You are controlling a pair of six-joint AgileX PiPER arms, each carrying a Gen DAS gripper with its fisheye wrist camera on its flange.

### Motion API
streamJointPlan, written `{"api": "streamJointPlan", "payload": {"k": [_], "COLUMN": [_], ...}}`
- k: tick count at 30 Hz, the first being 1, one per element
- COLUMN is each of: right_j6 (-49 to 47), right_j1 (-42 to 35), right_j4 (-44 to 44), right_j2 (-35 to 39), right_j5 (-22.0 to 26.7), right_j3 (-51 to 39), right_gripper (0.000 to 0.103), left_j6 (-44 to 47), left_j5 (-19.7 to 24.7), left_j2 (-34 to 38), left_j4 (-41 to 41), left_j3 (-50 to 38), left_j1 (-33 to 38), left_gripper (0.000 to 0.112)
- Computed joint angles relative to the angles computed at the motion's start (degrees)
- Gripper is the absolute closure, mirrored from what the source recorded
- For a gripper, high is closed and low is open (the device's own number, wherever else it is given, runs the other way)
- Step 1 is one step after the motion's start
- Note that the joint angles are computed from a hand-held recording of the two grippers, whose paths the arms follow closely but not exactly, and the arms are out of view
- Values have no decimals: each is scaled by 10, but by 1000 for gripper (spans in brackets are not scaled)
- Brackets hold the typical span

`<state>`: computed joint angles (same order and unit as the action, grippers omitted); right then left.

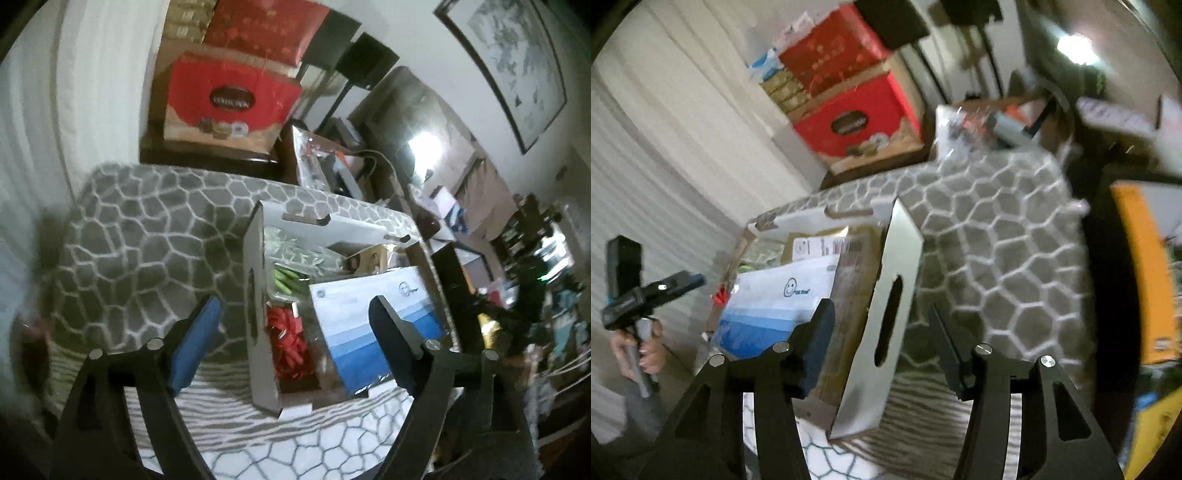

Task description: Organize objects

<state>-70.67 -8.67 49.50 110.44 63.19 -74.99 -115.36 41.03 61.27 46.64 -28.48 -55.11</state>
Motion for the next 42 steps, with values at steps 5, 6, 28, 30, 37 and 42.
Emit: {"api": "streamJointPlan", "payload": {"k": [5,6,28,30,37,42], "right_j6": [-51,-64,-103,-106,-88,-51], "right_j1": [15,23,148,145,158,184], "right_j4": [24,33,66,74,77,67], "right_j2": [-114,-132,-184,-186,-176,-172], "right_j5": [-71,-80,-269,-275,-301,-341], "right_j3": [95,111,284,290,290,290], "right_gripper": [48,48,67,67,67,65], "left_j6": [13,11,115,138,158,161], "left_j5": [82,80,131,149,122,122], "left_j2": [62,71,281,306,317,320], "left_j4": [-14,-12,-31,-34,-25,-10], "left_j3": [-52,-55,-177,-194,-188,-191], "left_j1": [-70,-75,-61,-58,-18,-2], "left_gripper": [28,28,35,37,41,41]}}
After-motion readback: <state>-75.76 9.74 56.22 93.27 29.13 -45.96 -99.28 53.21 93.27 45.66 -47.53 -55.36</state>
